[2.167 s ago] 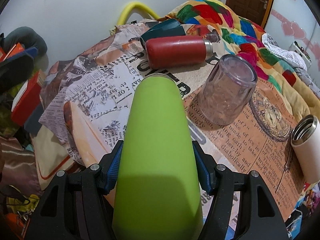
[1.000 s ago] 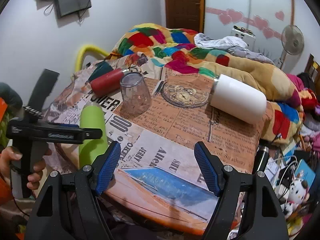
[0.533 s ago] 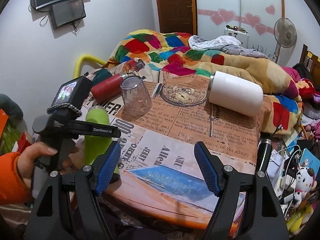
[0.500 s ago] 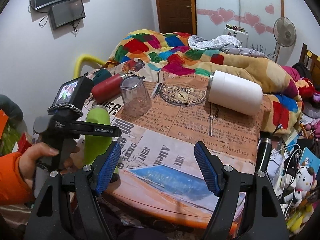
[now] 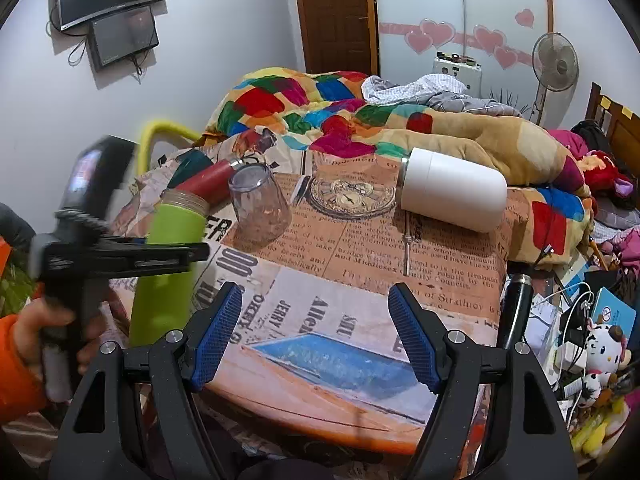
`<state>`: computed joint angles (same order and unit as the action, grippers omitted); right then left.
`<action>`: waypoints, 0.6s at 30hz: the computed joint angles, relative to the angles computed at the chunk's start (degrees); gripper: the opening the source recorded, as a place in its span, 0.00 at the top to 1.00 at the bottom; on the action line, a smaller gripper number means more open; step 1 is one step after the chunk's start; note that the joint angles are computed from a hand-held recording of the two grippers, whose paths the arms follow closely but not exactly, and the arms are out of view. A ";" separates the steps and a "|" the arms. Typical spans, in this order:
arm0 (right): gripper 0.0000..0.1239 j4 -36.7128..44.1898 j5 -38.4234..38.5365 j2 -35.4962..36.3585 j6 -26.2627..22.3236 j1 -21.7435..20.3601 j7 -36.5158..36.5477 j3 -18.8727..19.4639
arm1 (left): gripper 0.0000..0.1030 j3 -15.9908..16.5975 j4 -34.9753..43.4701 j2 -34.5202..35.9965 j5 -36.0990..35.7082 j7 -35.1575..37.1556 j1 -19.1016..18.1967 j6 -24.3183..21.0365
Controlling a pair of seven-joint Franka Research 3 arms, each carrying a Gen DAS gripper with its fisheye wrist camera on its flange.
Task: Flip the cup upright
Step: 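Rotate the left gripper to turn the lime-green bottle upright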
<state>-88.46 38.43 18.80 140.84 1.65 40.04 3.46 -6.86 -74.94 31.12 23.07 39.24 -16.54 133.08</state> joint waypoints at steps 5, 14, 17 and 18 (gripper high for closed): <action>0.41 0.38 0.39 0.12 0.62 0.22 0.20 0.26 | 0.39 0.84 -4.76 -5.02 5.60 -1.54 -1.75 4.13; 0.41 2.37 -0.86 1.65 1.28 0.75 2.20 0.34 | 0.39 1.90 4.80 -0.22 11.13 -0.25 -3.06 5.21; 0.41 2.33 -1.10 1.65 1.62 0.66 2.44 0.40 | 0.39 2.40 9.22 2.71 10.57 1.52 -3.48 4.69; 0.41 2.41 -1.25 1.72 1.71 0.67 2.60 0.38 | 0.39 2.57 10.00 3.30 10.36 1.89 -3.67 4.55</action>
